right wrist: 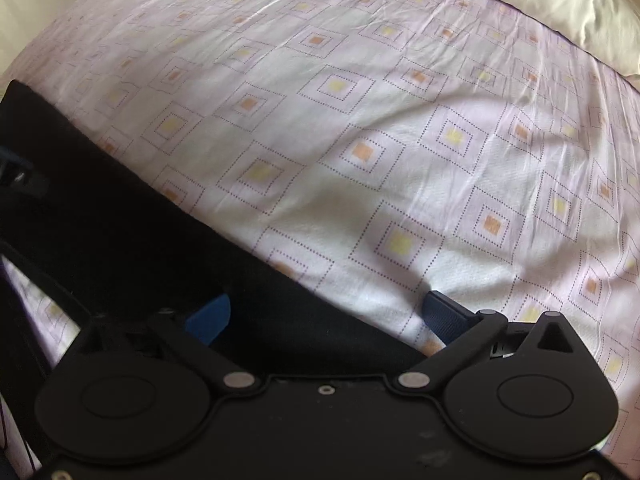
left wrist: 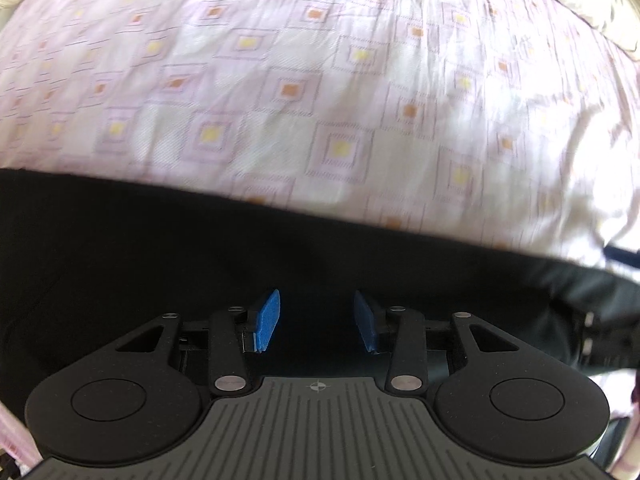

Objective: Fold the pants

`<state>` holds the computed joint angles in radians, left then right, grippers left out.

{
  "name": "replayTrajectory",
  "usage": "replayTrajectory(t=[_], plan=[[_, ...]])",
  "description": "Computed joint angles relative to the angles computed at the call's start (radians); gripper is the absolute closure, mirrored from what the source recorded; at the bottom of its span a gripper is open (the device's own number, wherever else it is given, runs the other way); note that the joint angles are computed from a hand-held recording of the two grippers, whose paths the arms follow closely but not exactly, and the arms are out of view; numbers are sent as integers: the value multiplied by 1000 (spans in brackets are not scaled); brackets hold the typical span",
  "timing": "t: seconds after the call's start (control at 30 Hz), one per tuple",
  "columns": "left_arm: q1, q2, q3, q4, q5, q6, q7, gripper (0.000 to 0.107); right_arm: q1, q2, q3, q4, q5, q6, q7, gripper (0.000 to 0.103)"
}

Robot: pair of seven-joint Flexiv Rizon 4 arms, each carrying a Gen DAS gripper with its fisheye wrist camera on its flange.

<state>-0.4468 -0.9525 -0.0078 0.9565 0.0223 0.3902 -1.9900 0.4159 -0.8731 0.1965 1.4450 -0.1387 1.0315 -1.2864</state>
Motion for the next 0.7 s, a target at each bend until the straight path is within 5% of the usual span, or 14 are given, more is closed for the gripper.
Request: replayTrajectory(t=[0.1, 0.17, 0.23, 0.47, 0.7], plan=[[15, -32, -17, -40, -30, -2, 5, 67, -14, 34, 24, 37, -5, 7, -60, 26], [20, -55, -21, -77, -47, -14, 3, 67, -16, 64, 40, 60, 0, -7, -94, 76], [25, -70, -25, -102, -63, -19, -1, 67, 21, 103, 3, 117, -44, 10, -99, 95], [43, -132, -25, -210, -112, -62, -71, 67, 73, 235, -21, 344, -112, 182, -53, 95], [60, -174, -22, -289, -132, -135, -119, 67, 92, 309, 23, 451, -122, 183, -29, 95]])
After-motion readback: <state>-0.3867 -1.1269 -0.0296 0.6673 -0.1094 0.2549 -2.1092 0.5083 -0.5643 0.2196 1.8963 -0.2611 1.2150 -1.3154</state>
